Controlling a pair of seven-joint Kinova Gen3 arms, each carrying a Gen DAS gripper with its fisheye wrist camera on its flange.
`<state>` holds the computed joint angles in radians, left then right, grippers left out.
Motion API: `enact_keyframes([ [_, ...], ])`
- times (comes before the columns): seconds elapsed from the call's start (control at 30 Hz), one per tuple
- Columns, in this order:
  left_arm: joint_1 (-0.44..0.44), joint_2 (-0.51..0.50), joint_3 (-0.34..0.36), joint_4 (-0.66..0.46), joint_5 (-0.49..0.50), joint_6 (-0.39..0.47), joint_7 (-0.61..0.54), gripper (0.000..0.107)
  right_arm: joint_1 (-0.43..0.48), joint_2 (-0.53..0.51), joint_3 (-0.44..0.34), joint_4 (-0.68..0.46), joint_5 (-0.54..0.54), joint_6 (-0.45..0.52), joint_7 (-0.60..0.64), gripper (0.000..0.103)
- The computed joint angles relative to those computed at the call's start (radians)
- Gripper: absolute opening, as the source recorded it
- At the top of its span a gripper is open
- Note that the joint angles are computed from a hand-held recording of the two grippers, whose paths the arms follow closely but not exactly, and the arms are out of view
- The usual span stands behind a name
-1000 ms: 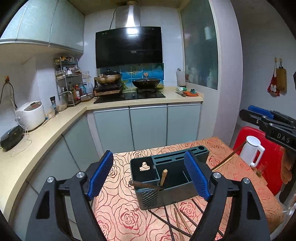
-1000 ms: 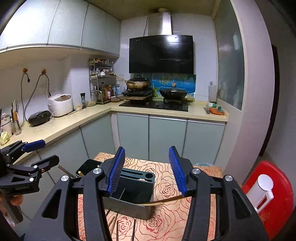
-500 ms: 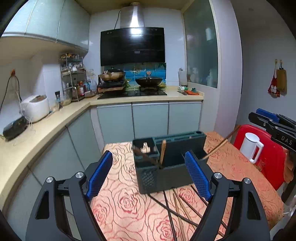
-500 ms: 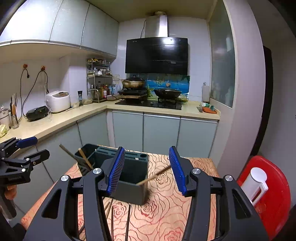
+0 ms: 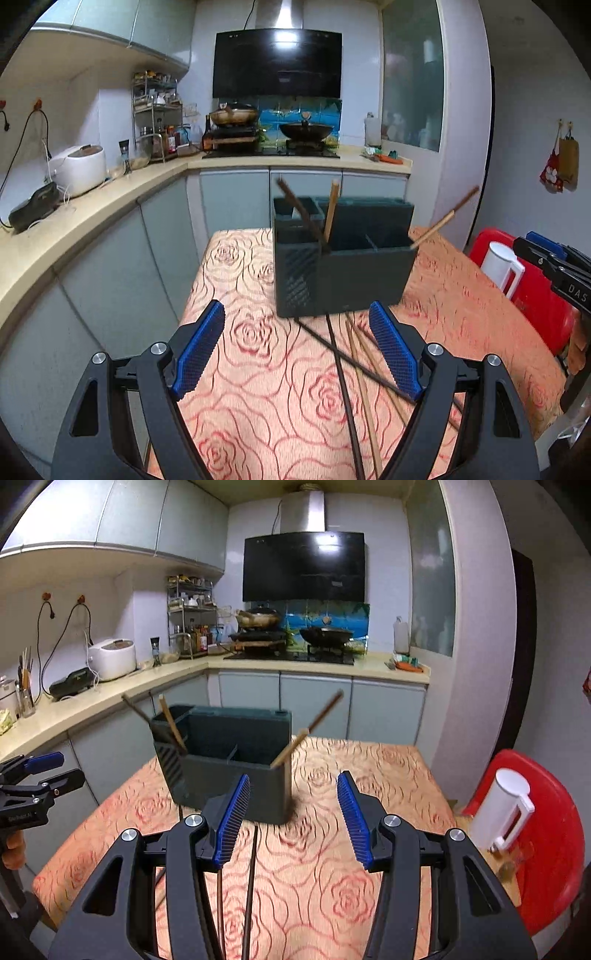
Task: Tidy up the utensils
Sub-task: 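Withdraw both open tools from the caddy and lower them over the chopsticks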
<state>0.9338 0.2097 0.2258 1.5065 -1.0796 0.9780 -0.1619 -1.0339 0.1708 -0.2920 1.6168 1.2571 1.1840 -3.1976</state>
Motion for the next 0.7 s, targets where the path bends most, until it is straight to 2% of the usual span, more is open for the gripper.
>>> enact_keyframes([
  [0.27,0.015,-0.014,0.019,0.091,0.005,0.002,0.092,0.078,-0.043,0.008,-0.024,0.069,-0.008,0.060,-0.101,0.048],
  [0.7,0.044,0.003,0.043,0.165,0.006,0.019,0.189,0.078,-0.101,0.043,-0.031,0.118,-0.021,0.115,-0.165,0.048],
])
